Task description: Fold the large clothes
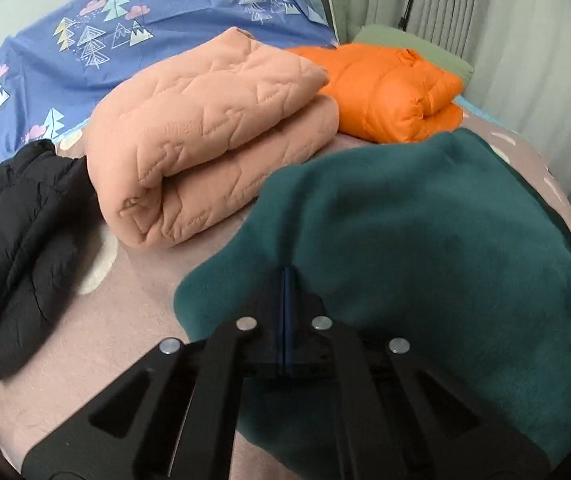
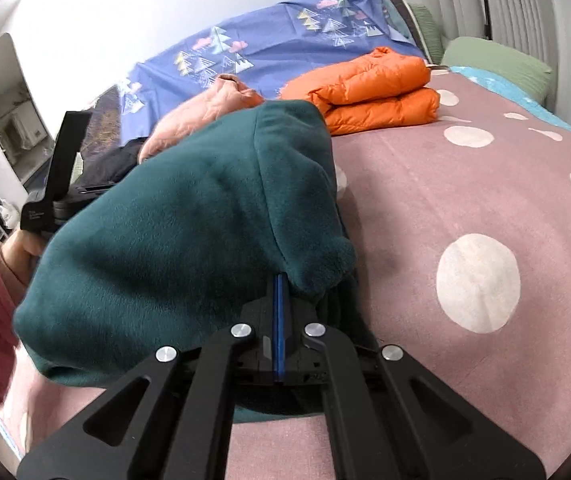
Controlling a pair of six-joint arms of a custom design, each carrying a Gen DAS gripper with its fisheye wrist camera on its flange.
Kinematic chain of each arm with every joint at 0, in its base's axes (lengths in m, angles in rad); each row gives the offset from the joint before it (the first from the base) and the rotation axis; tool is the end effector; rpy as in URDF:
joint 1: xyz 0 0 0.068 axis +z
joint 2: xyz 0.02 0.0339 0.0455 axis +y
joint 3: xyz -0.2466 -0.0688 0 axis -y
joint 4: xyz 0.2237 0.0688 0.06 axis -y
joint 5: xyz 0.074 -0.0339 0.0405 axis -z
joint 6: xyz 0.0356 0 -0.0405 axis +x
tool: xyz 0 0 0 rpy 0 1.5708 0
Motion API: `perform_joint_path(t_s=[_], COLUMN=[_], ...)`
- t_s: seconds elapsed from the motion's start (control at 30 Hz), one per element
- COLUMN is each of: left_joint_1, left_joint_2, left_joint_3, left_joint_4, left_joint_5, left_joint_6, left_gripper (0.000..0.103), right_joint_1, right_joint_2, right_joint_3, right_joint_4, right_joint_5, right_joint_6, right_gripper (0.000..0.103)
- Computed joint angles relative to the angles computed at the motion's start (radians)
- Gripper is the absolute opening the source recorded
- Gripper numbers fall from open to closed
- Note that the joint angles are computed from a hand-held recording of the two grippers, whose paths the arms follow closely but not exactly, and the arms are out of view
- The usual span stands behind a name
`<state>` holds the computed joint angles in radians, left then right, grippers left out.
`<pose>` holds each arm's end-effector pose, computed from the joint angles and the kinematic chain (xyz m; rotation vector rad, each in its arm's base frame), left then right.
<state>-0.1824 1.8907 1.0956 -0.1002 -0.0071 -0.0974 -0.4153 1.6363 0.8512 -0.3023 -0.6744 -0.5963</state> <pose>0.3595 -0.0661 0.1444 0.1018 2.4673 -0.1123 0.2689 -0.0943 0.1537 -0.4181 2.3415 0.4437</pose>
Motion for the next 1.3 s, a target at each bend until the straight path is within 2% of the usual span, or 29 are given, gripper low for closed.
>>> perform_joint_path(t_s=[0.07, 0.1, 0.2, 0.23, 0.3, 0.33, 0.37, 0.4, 0.43, 0.47, 0.5, 0.57, 0.67, 0.7, 0.77, 0.83, 0.93, 1.0, 1.03, 1.07, 1.13, 1.23, 1.3], left_joint_1=[-0.028, -0.051, -0.130, -0.136, -0.164, -0.181, -0.203, -0.227, -0.251, -0.275, -0.258, -0.231, -0.290, -0.332, -0.407, -0.536, -0.734, -0.846, -0.883, -0.912, -0.938, -0.940, -0.903], left_joint_2=[-0.015, -0.034, -0.124, -0.161, -0.284, -0.332, -0.330, -0.278, -0.196, -0.152, -0.147, -0.160, -0.251, -0.322, -0.436, -0.602, -0.717, -0.736, -0.729, -0.716, -0.614, -0.363, -0.255], left_joint_3=[0.032, 0.052, 0.059, 0.040, -0.038, -0.080, -0.077, -0.066, -0.036, -0.057, -0.070, -0.025, -0.056, -0.102, -0.204, -0.345, -0.436, -0.468, -0.476, -0.481, -0.454, -0.327, -0.280], left_joint_4=[-0.071, -0.118, -0.170, -0.159, -0.112, -0.076, -0.078, -0.072, -0.077, -0.007, 0.029, -0.040, -0.089, -0.098, -0.072, -0.067, -0.164, -0.216, -0.221, -0.219, -0.187, -0.149, -0.070], left_joint_5=[-0.059, -0.122, -0.241, -0.223, -0.148, -0.113, -0.112, -0.112, -0.153, -0.210, -0.174, -0.122, -0.243, -0.293, -0.350, -0.433, -0.553, -0.544, -0.524, -0.492, -0.419, -0.487, -0.500], left_joint_6=[0.039, 0.072, 0.111, 0.114, 0.101, 0.098, 0.088, 0.094, 0.088, 0.097, 0.050, 0.008, -0.029, -0.066, -0.124, -0.196, -0.321, -0.386, -0.404, -0.415, -0.372, -0.285, -0.227], left_gripper=[0.000, 0.000, 0.000, 0.000, 0.010, 0.022, 0.029, 0.029, 0.028, 0.025, 0.025, 0.025, 0.031, 0.033, 0.045, 0.053, 0.053, 0.052, 0.041, 0.025, 0.016, 0.013, 0.013], right_joint_1=[0.014, 0.016, -0.002, -0.012, -0.030, -0.034, -0.036, -0.035, -0.035, -0.035, -0.030, -0.027, -0.033, -0.034, -0.042, -0.050, -0.052, -0.052, -0.054, -0.054, -0.055, -0.053, -0.051], right_joint_2=[-0.029, -0.038, -0.014, 0.001, 0.038, 0.050, 0.061, 0.063, 0.064, 0.063, 0.061, 0.056, 0.050, 0.049, 0.065, 0.084, 0.088, 0.085, 0.085, 0.081, 0.075, 0.076, 0.072], right_joint_3=[-0.034, -0.042, -0.023, -0.009, 0.035, 0.052, 0.066, 0.068, 0.068, 0.066, 0.059, 0.046, 0.052, 0.051, 0.063, 0.085, 0.093, 0.089, 0.088, 0.082, 0.072, 0.076, 0.077], right_joint_4=[0.038, 0.045, 0.024, 0.010, -0.042, -0.063, -0.079, -0.080, -0.078, -0.076, -0.060, -0.035, -0.066, -0.064, -0.073, -0.101, -0.114, -0.111, -0.108, -0.103, -0.092, -0.096, -0.100], right_joint_5=[0.027, 0.037, 0.023, 0.012, -0.022, -0.032, -0.037, -0.038, -0.039, -0.040, -0.031, -0.029, -0.036, -0.035, -0.049, -0.068, -0.075, -0.077, -0.077, -0.078, -0.080, -0.077, -0.072], right_joint_6=[-0.004, -0.008, -0.012, -0.017, -0.032, -0.037, -0.040, -0.042, -0.043, -0.043, -0.035, -0.027, -0.048, -0.054, -0.055, -0.060, -0.067, -0.064, -0.062, -0.059, -0.054, -0.053, -0.053], right_gripper=[0.000, 0.000, 0.000, 0.000, 0.000, 0.000, 0.000, 0.000, 0.000, 0.000, 0.000, 0.000, 0.000, 0.000, 0.000, 0.000, 0.000, 0.000, 0.000, 0.000, 0.000, 0.000, 0.000])
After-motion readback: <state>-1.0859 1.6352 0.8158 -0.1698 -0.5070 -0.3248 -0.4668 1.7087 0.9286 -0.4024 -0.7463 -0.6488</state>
